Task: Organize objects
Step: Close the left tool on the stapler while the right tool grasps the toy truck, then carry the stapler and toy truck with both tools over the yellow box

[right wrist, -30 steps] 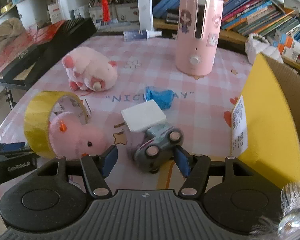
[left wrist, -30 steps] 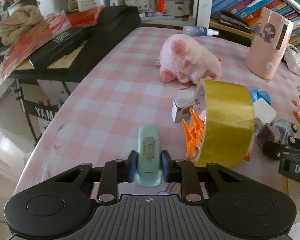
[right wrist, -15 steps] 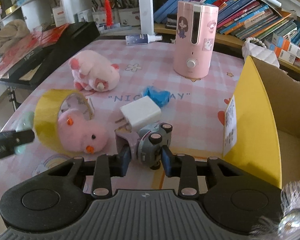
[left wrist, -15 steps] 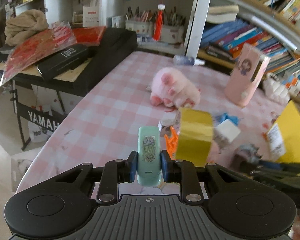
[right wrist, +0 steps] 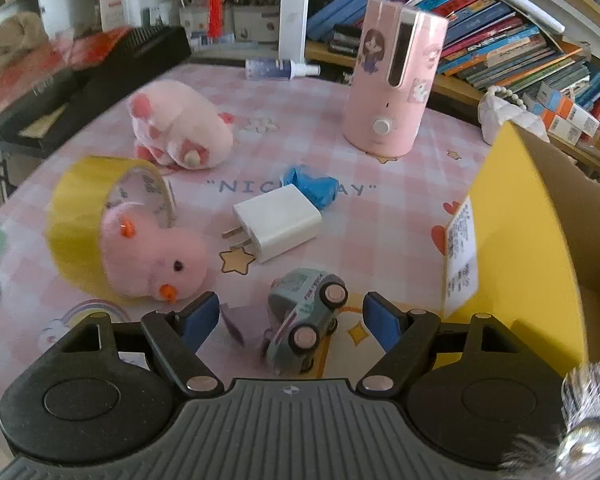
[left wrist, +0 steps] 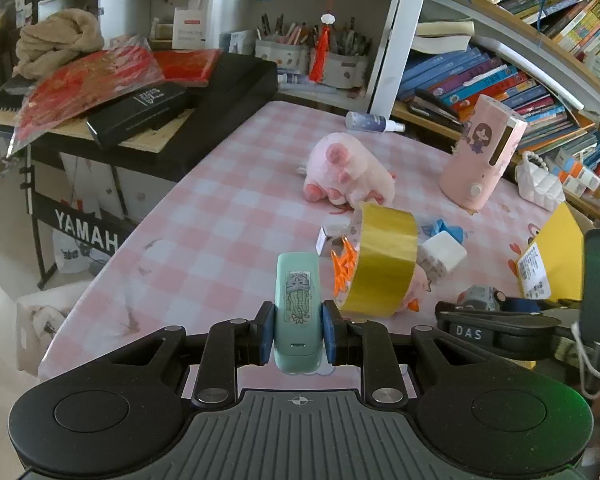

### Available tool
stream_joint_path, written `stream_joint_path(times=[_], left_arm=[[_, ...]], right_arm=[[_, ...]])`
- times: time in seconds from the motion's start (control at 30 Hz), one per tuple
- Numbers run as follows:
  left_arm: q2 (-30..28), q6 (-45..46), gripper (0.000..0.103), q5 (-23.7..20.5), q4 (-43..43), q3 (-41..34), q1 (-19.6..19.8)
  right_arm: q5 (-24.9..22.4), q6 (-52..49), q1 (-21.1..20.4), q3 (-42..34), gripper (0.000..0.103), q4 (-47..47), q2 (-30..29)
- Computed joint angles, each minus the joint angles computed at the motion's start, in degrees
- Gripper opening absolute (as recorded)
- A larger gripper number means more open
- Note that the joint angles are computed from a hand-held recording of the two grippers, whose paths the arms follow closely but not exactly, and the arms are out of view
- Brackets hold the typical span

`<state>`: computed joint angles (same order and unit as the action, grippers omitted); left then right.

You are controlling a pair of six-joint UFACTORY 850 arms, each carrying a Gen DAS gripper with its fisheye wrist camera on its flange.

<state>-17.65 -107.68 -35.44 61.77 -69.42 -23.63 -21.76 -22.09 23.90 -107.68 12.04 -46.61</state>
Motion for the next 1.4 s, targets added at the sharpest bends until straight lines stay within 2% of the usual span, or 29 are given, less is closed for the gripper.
stream_joint_path(times=[0.07,0.1,0.23,0.37,0.73,1.07,1.17,1.4], left_arm=[[0.2,-0.3,0.023,0.1,0.3,0.2,0.0],[0.4,-0.7,0.023,0.3,0.8,0.4,0.0],[1.5,-2.1,0.023,0.7,3.3,0.9,-0.2],[2.9,-3.6,0.023,1.4,5.9,1.9,-0.9],[7.5,-6.7,0.023,3.3,10.8,6.9,-4.3],[10.9,-5.1,0.023,7.5,12.4,10.8,-8.0],[11.2,-4.4,0.023,8.9,13.0,11.2,-9.0],[11.3,-1.5,0.023,13.2,12.7,11.7,-11.0]], right_arm=[[-3.3,-0.1,-0.2,-2.5,0.057,0.5,-1.6],[-4.4,0.0,-0.3,-3.2,0.044,0.6,-1.9],[-4.0,-4.7,-1.2,-0.5,0.043,7.6,0.5],[-0.7,-16.5,-2.2,5.8,0.043,20.1,5.8],[7.3,-45.1,-3.1,24.7,0.043,46.2,20.4],[12.1,-37.7,-3.2,37.4,0.043,42.4,29.7],[13.8,-32.6,-3.7,40.7,0.043,39.4,32.3],[16.6,-8.3,-5.0,47.7,0.043,19.6,37.8]])
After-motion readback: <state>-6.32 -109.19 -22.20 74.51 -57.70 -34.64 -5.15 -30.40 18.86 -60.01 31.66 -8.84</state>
